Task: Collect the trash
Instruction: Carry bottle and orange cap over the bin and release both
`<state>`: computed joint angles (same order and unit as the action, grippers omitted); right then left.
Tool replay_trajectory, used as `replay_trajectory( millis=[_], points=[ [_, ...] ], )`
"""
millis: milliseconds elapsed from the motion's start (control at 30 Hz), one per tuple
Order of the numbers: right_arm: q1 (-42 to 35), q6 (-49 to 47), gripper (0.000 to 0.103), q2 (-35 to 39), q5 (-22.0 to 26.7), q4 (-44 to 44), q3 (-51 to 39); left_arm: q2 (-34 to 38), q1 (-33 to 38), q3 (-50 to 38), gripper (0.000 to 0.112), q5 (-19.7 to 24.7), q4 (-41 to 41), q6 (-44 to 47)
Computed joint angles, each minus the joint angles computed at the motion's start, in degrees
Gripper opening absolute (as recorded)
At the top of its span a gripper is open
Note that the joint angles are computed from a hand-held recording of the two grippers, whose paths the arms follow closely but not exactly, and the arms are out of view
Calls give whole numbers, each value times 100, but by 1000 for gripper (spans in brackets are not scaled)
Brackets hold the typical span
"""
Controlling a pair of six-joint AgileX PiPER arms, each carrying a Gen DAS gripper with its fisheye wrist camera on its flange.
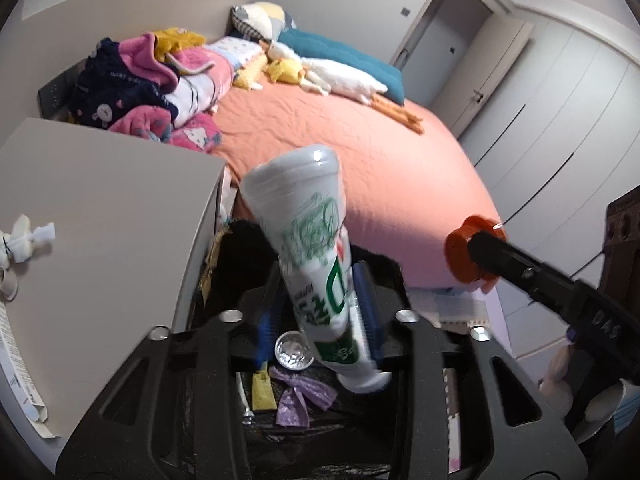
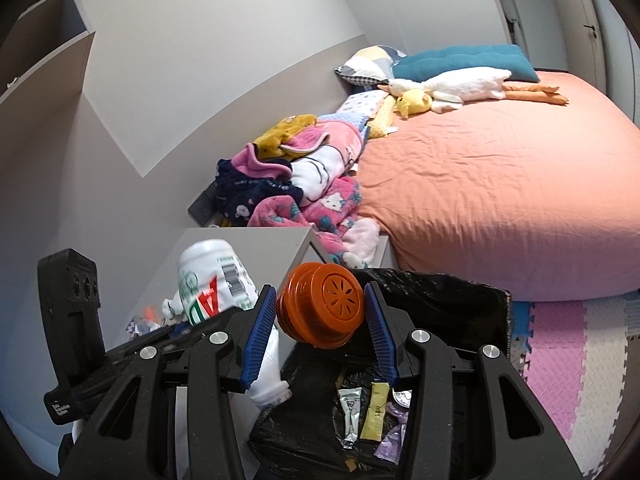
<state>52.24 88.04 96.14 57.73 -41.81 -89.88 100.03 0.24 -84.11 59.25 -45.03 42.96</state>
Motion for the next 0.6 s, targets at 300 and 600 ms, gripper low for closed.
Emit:
replay_trajectory(
  millis=[300, 600],
  points=[
    [226, 293, 76, -51, 546, -459, -84, -33, -128, 11, 96, -391, 284, -238],
    [183, 225, 76, -35, 461, -398, -107, -195, -88, 151, 96, -453, 194, -92]
  ],
)
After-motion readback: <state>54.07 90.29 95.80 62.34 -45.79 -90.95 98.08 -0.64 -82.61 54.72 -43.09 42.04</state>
